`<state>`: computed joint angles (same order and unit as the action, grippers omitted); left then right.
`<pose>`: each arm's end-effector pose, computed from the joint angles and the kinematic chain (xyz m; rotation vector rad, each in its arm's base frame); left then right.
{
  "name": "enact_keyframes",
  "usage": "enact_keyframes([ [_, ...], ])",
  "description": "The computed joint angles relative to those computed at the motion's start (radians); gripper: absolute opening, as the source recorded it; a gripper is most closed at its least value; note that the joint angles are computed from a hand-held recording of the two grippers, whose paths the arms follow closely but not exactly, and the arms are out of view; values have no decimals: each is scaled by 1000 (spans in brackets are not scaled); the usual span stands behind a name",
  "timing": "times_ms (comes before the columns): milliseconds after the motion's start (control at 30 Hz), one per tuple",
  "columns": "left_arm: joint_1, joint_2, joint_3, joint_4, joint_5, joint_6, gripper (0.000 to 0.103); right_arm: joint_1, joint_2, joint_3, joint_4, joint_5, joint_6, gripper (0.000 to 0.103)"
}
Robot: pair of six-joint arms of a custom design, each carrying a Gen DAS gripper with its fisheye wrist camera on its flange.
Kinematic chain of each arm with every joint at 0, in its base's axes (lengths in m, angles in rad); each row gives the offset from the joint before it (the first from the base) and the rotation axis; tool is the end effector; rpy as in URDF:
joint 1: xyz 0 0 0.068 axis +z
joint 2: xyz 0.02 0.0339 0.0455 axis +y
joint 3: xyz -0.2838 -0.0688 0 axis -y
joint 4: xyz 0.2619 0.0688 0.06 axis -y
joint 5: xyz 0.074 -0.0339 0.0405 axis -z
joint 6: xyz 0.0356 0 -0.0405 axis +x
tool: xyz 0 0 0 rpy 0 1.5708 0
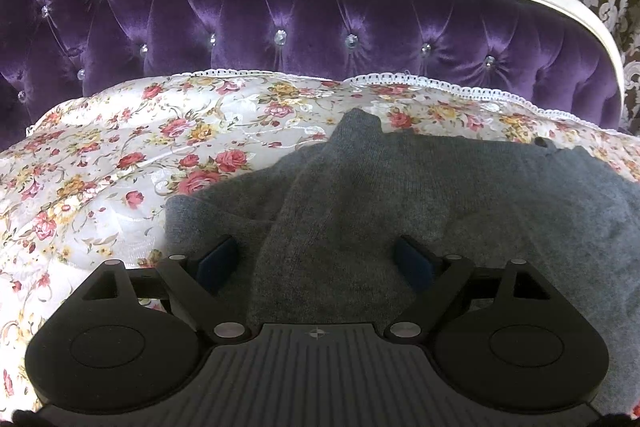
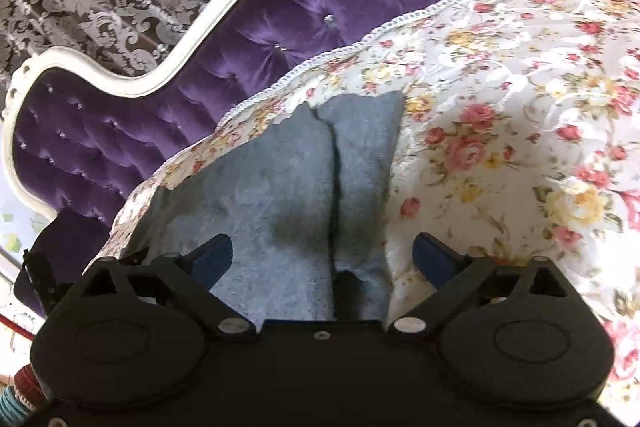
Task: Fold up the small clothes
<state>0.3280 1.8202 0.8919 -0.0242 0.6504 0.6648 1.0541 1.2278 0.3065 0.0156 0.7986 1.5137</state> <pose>0.3424 0.0937 0.1314 0.6256 2.2116 -0.3299 0.1169 0.1541 0.1307 0.8005 2.0366 0.4587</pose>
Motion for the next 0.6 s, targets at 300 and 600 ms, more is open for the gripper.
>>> enact_keyframes([
  [300, -6, 0, -4, 9, -16, 3, 89, -143, 198, -80, 561, -116, -238, 103],
  [600, -49, 30, 122, -149, -78, -17, 93, -135, 234, -58, 553, -98, -287, 103],
])
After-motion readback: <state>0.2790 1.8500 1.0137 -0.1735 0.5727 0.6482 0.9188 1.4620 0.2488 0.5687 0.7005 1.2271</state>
